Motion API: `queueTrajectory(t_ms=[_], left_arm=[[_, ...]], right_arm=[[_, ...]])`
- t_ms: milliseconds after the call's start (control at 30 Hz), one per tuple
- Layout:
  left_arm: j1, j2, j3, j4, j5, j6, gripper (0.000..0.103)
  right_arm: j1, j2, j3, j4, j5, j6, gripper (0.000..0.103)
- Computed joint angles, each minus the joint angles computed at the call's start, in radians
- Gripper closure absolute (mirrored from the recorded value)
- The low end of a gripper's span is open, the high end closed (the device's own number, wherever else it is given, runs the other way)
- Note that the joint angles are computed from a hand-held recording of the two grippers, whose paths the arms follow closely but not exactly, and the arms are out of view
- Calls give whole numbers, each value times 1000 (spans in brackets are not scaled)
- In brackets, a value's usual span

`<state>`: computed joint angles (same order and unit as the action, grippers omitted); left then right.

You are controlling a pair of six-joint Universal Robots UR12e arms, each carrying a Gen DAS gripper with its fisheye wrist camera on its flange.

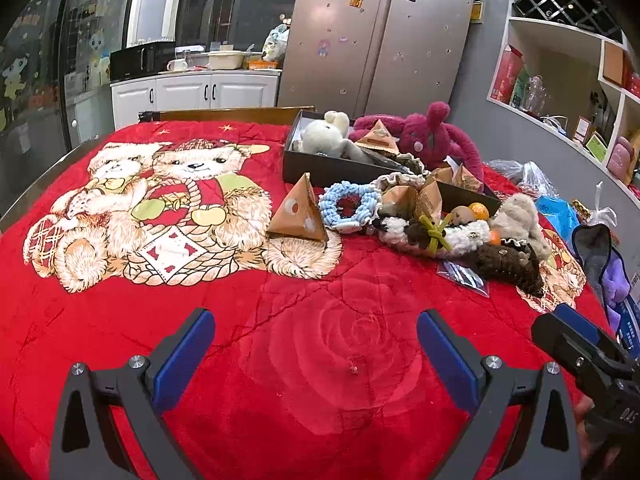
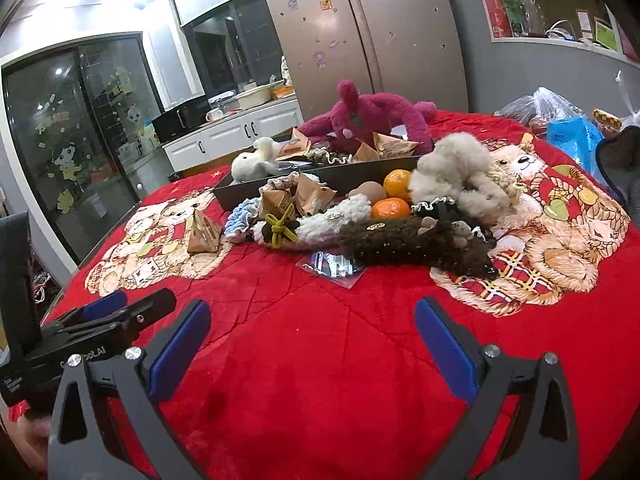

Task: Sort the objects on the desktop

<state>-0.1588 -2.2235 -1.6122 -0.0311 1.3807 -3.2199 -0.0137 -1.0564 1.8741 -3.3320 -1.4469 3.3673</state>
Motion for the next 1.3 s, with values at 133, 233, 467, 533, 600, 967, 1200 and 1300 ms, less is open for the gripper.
queueTrajectory(t_ms=[133, 233, 467, 533, 600, 967, 1200, 1300], left_arm=[[0, -1, 2, -13, -3, 1, 0], [1, -1, 4, -18, -5, 1, 0], [2, -2, 8, -31, -12, 5, 0], [2, -3, 11, -42, -12, 2, 0], [3, -3, 15, -57, -15, -1, 0], [1, -4, 23, -89, -4, 6, 0], [0, -6, 26, -97, 7, 2, 0], [-1, -5, 25, -94, 14, 1, 0]], right_arm=[[-2, 1, 4, -17, -28, 43, 0], [-12, 1, 11, -39, -16, 79, 0], [-11, 2, 3, -15, 15, 38, 0], [-10, 3, 0, -5, 21, 25, 0], [-10, 3, -2, 3, 23, 25, 0], [-26, 6, -9, 48, 57, 77, 0], [-25, 6, -11, 51, 54, 78, 0], [-27, 6, -11, 53, 49, 92, 0]])
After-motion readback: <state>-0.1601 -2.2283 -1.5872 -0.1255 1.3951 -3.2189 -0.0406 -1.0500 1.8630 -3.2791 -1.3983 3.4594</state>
